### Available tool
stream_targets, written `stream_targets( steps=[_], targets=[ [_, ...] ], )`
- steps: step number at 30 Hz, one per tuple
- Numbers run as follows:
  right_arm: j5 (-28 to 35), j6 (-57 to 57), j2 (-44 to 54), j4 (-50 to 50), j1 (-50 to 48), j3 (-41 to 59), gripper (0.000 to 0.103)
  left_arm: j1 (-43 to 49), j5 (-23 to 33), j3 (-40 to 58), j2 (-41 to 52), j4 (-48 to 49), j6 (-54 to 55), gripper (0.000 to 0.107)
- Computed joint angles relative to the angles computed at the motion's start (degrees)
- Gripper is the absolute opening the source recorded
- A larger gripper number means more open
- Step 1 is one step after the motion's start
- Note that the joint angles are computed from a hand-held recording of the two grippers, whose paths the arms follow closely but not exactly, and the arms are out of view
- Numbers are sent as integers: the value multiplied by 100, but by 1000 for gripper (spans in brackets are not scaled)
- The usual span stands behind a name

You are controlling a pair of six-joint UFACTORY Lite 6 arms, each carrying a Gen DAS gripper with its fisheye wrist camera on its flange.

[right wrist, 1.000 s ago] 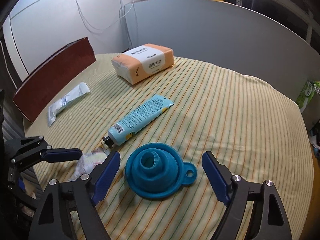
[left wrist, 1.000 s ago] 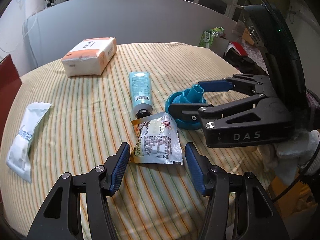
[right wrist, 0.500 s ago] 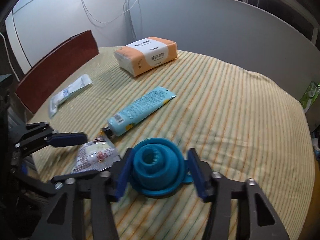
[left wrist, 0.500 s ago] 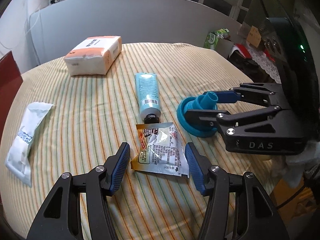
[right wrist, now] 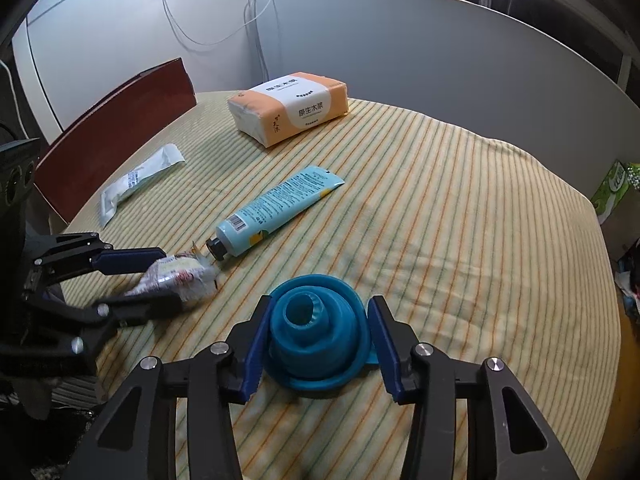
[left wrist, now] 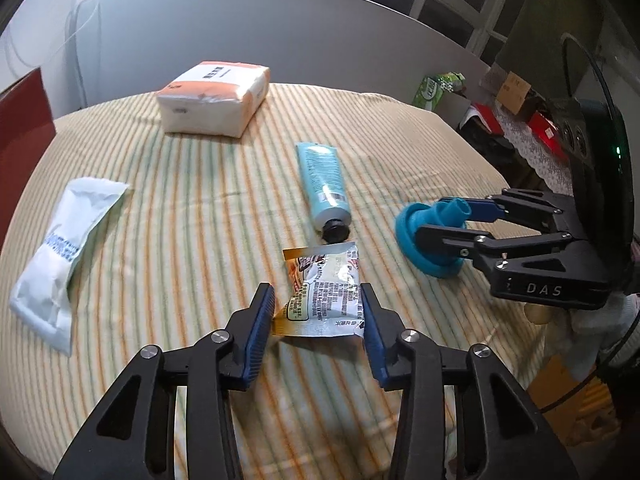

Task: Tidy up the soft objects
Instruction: 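Close the right gripper on the blue funnel while the left gripper closes on the snack packet, then lift the funnel and snack packet and carry both over the red-brown box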

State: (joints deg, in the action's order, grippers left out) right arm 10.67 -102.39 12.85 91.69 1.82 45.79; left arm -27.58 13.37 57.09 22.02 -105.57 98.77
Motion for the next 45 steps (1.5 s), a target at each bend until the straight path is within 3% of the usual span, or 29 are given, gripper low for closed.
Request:
stream_targets(
  steps=[14, 22, 26, 35, 42, 45],
  targets=[
    [-20, 706, -657, -522, 100, -322, 42, 573, 463, -686, -778, 17, 53, 40],
    [-49, 2398, -1208, -1905, 548, -346, 42, 1411, 843, -1037, -1761, 894, -556, 40],
    [-97, 3856, -1270, -3190, 998, -93, 42, 2207, 1152, -1148, -2352, 1367, -869, 40],
    [176, 6594, -534, -5606, 2031, 1525, 42, 4126, 1499, -1004, -2860, 1805, -713, 40],
    [668, 8240, 800, -7240, 2670, 3771, 42, 5005, 1359, -587, -2337, 1810, -355, 40],
    [1033, 8526, 1578, -7503, 2855, 5020, 42, 5205, 1193, -531, -2183, 1500, 141, 40]
  ],
)
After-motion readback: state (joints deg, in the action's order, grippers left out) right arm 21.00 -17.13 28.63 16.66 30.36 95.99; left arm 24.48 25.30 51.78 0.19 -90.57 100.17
